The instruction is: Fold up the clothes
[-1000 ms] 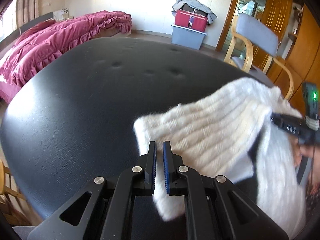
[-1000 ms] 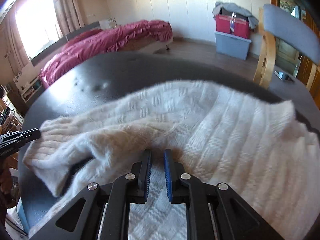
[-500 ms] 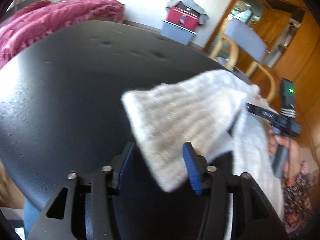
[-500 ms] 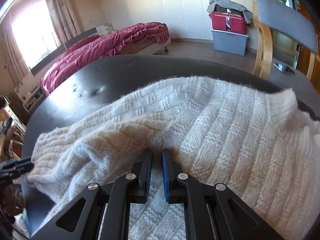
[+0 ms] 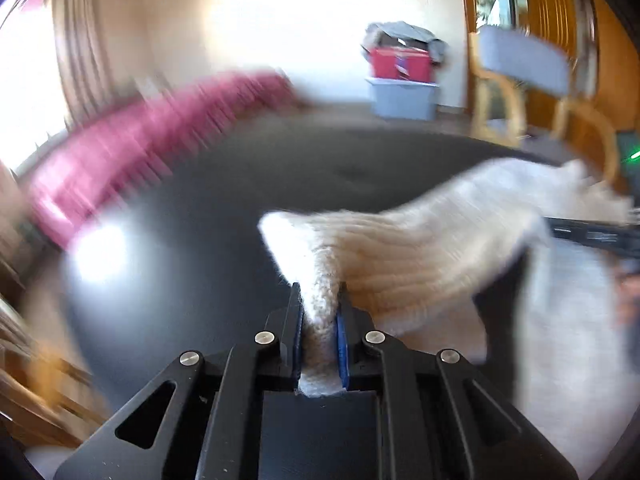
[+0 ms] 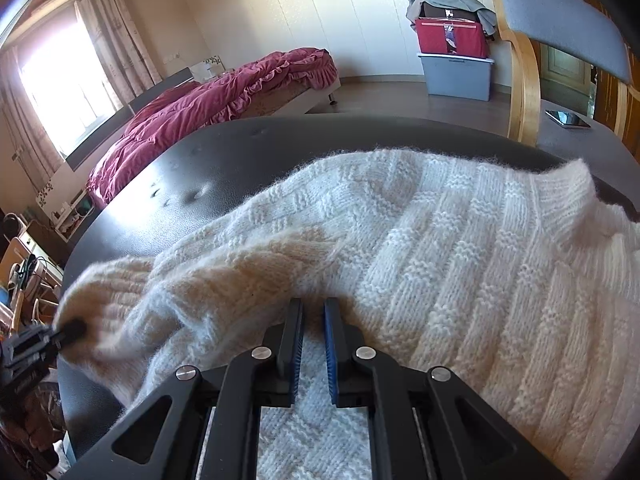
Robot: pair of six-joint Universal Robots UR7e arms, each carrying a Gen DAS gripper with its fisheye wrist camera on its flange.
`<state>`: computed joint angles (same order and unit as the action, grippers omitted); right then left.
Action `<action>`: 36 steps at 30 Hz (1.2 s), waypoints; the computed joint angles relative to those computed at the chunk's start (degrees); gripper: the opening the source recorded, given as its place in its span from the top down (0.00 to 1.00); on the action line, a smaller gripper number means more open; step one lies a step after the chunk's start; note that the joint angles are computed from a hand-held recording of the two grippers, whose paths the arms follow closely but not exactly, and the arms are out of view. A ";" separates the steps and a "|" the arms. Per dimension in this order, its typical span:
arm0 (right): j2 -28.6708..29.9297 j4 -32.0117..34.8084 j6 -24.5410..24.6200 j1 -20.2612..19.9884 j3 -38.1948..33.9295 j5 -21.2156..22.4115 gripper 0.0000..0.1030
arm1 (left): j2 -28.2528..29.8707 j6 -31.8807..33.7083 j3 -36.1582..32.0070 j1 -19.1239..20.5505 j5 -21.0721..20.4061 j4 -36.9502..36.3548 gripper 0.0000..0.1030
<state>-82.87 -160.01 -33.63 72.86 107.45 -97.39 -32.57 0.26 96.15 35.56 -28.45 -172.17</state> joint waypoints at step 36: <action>-0.99 3.24 2.44 -2.35 -0.63 5.01 0.93 | -7.04 -21.32 0.26 9.98 -34.59 5.88 0.45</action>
